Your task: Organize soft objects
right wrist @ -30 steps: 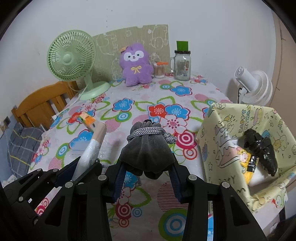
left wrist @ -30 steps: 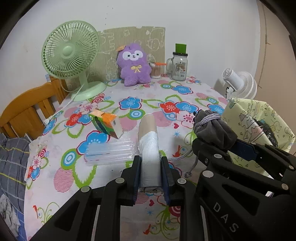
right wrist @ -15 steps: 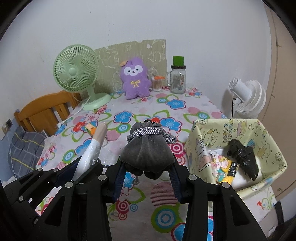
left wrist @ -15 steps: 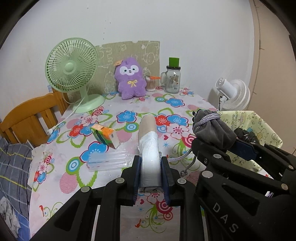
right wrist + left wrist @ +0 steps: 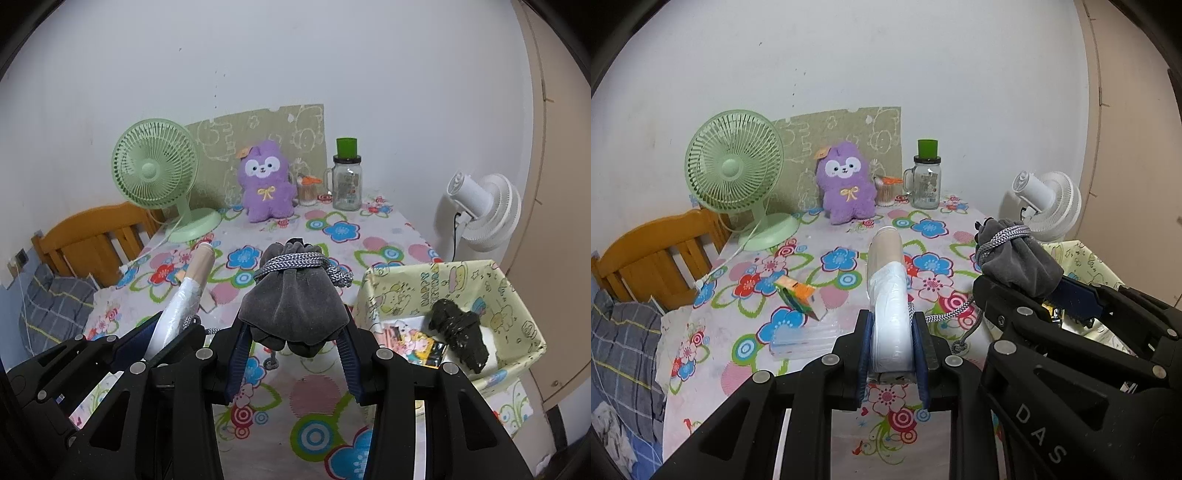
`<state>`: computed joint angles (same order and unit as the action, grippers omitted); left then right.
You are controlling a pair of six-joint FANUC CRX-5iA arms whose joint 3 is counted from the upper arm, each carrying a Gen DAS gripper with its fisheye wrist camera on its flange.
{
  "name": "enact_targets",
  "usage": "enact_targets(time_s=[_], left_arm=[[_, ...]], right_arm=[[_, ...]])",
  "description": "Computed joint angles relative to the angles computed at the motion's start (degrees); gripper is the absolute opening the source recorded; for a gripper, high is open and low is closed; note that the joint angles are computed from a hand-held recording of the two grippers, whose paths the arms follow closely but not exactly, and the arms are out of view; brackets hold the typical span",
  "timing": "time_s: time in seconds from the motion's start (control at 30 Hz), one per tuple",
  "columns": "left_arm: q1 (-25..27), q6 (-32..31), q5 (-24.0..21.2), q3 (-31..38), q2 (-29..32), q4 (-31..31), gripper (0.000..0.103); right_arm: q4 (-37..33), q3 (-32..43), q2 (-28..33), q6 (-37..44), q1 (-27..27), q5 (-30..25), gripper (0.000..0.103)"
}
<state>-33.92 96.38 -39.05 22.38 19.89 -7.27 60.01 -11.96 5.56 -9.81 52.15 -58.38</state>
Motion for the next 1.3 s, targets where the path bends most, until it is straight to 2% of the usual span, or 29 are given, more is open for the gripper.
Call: enact_targets(time_s=[0.63,1.3], left_arm=[[-2.8,2.1,-1.7,5.6,2.0,-2.4,0.02],[-5.4,-0.6,-4.3,13.0,7.5,0.0,0.02]], right_arm=[[1.5,-2.3,-4.0,0.6,-1.3,-0.8,0.048],[0.2,-6.8,-8.5,0.3,-4.2,-0.7,0.048]])
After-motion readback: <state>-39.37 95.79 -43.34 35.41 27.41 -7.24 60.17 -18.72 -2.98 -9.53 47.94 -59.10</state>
